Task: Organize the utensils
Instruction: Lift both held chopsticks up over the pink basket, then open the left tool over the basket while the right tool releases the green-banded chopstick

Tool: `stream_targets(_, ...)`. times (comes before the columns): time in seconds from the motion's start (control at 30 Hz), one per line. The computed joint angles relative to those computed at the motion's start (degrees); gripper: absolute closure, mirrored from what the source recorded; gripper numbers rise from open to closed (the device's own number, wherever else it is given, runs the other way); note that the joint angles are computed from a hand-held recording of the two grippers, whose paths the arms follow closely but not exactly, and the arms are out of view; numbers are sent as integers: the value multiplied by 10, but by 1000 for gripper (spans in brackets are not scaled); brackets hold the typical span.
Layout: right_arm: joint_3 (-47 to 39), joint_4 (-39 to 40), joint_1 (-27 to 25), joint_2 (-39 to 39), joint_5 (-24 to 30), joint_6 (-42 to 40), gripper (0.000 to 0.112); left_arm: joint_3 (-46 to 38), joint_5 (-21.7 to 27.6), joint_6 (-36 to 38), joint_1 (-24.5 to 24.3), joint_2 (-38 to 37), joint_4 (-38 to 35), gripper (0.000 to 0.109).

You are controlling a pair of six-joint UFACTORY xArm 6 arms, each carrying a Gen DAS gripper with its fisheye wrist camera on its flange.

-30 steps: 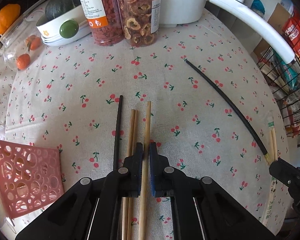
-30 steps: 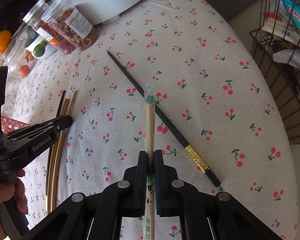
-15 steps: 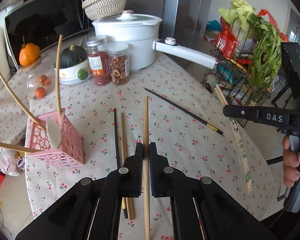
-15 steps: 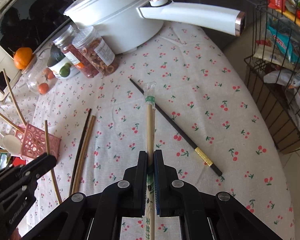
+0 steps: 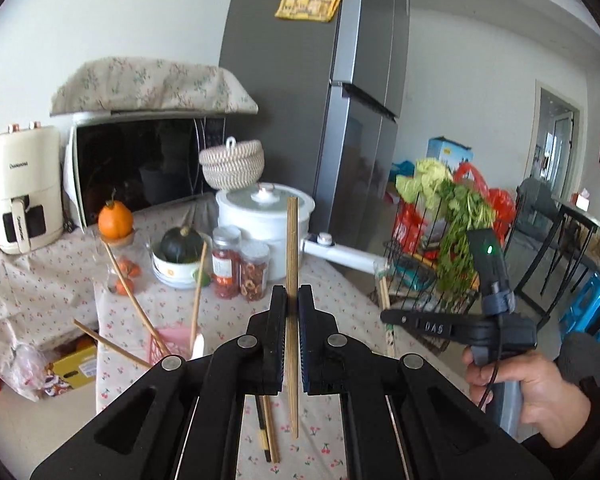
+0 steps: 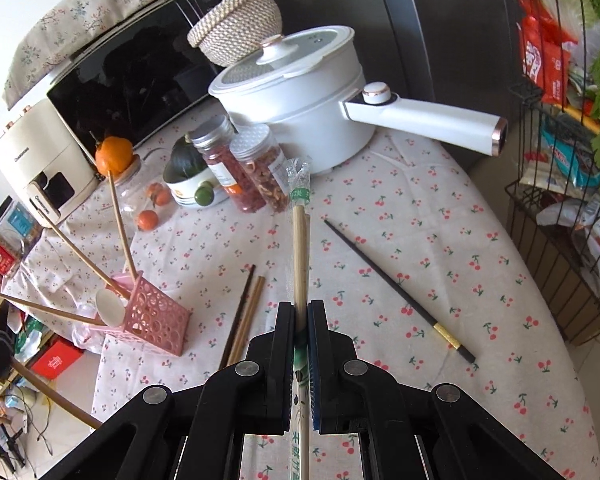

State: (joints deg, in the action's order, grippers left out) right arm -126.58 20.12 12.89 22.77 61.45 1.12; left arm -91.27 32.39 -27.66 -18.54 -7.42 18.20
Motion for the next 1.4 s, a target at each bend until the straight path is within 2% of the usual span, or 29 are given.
stream_targets(0.2, -17, -14, 17, 14, -13, 3, 108, -4, -62, -104, 37, -21, 119, 103)
stream_targets(0.33, -20, -17, 28, 18, -21, 0, 108, -11, -53, -191, 59, -20, 248, 103)
stream_targets(0.53, -22, -24, 44, 24, -26, -4, 108, -8, -46, -226, 84, 16, 293, 103)
stream_targets(0.8, -6, -28, 55, 13, -44, -18, 108, -22, -31, -243, 87, 69, 368, 103)
stream_targets(0.87, 1, -27, 56, 8, -48, -22, 108, -24, -29, -244, 91, 80, 370, 103)
stream_targets(1.0, 11, -30, 57, 1, -51, -26, 108, -30, -21, -230, 101, 98, 322, 103)
stream_targets(1.17, 19, -25, 57, -5, -56, -25, 108, -38, 1, -195, 110, 102, 223, 101)
stream_targets(1.2, 19, -23, 57, -6, -58, -25, 108, -37, 4, -190, 111, 98, 209, 98)
stream_targets(1.27, 17, -17, 59, -7, -62, -25, 108, -32, 6, -182, 111, 86, 185, 84)
stream_targets(1.33, 13, -10, 61, -8, -67, -25, 108, -20, 6, -189, 110, 67, 181, 61)
stream_targets(1.4, 6, -4, 66, -7, -71, -26, 108, -1, -1, -191, 110, 41, 177, 56)
